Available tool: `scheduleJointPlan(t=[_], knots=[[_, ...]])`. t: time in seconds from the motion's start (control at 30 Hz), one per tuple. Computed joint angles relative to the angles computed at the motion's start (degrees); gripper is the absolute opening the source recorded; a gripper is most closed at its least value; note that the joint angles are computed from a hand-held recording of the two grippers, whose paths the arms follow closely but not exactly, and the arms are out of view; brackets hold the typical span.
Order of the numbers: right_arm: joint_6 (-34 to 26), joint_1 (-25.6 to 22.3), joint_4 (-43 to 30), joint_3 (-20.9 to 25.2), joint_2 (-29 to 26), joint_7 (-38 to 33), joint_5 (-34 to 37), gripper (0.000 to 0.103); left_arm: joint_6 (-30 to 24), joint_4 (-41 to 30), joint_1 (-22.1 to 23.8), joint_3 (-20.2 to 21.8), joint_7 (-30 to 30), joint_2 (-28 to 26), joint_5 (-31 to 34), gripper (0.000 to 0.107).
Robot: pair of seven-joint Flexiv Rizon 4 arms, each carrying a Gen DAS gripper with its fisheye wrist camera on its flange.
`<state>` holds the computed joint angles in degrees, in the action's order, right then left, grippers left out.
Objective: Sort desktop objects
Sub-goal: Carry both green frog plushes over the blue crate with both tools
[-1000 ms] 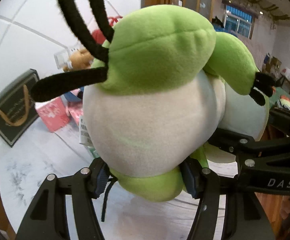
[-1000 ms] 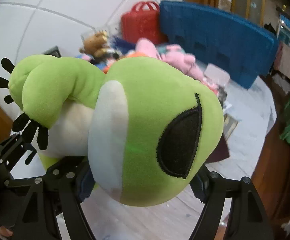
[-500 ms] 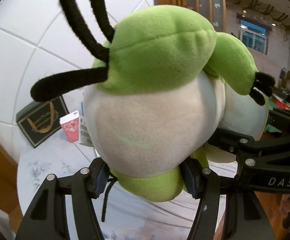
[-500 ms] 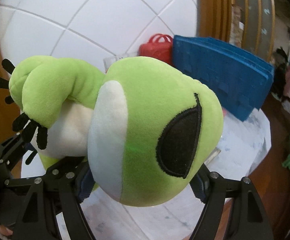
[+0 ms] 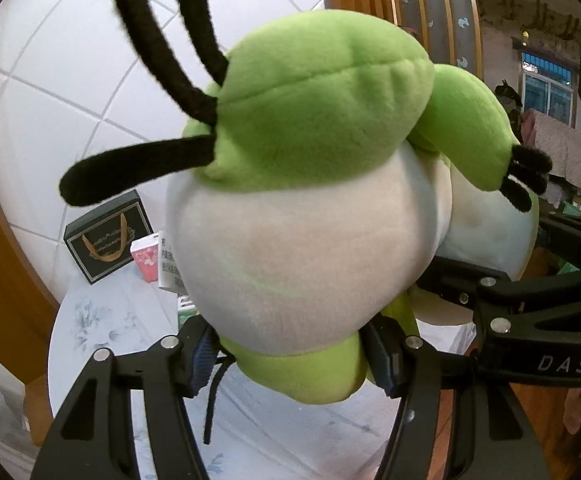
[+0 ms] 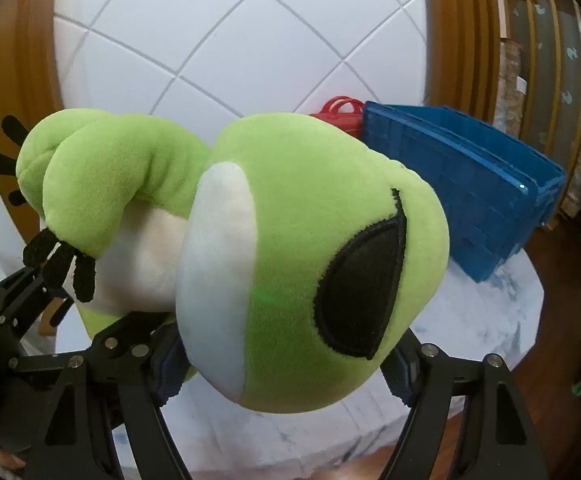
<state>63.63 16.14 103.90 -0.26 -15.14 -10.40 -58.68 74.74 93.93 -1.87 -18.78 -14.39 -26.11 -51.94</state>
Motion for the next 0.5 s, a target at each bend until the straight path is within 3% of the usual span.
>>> scheduleJointPlan(t=[0.23,0.33,0.5], knots=[[6.3,-4.7,4.1,-1.4,2.9,-0.2,-2.6,0.079,5.7,-1.2,-3.5,-2.0,-4.1,-1.8,2.1,0.062],[8.1,-6.9,4.2,-2.0,2.5,-2.2,-2.4,0.079,6.1,-4.5,-5.0,-2.2,-8.0,-4.6,5.7,0.062],[10.6,-9.7,1.4,-3.4,0.0,-9.7,1.4,0.079,5.5,-14.6,-10.4,1.3,-17.1,-11.2,13.1,0.062]])
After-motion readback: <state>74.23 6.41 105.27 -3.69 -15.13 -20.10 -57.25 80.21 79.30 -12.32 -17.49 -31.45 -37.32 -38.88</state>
